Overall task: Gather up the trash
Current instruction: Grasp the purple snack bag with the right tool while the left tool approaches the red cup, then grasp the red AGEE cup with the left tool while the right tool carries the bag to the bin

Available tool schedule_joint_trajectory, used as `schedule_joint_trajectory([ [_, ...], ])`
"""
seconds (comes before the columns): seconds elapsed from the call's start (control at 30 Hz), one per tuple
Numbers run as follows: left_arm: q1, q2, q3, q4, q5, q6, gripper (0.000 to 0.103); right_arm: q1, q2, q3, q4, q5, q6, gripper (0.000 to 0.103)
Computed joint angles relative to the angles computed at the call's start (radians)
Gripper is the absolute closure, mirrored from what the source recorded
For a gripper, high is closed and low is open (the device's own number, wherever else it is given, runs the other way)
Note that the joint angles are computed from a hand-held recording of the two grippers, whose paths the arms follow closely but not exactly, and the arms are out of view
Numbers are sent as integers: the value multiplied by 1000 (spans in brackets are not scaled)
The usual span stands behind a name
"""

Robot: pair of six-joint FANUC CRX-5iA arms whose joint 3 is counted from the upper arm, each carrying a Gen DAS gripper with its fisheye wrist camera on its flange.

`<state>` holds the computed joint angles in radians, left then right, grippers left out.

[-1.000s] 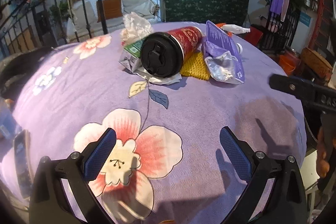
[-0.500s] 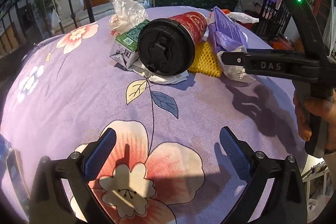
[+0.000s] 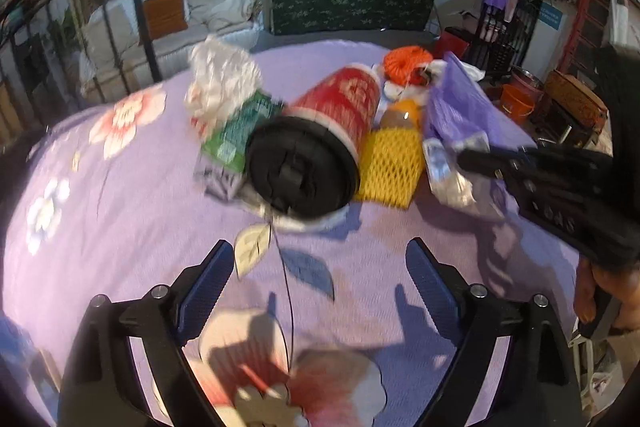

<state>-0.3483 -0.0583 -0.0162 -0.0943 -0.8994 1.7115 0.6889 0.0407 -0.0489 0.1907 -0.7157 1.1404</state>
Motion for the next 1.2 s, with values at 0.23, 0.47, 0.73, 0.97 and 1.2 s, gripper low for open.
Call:
schedule_joint_trajectory([
  [0.23,-28,232,345,-59,-213,-182,17,15,-106,-96,53,23,-77,94],
  [0.47,-55,565,800,-139,-566,-286,17,10,-164,-152,70,30,-142,94],
  [0.73,-55,849,1185,-174,-924,-360,26,-10,-206,-191,44,11,-167,94],
  [0.97,-54,790,1107,-148,-863,-336,27,-14,-221,-214,44,15,-195,94],
  [1.2,-6,510,675,10,-536,-228,27,-13,-253,-247,77,31,-251,94],
])
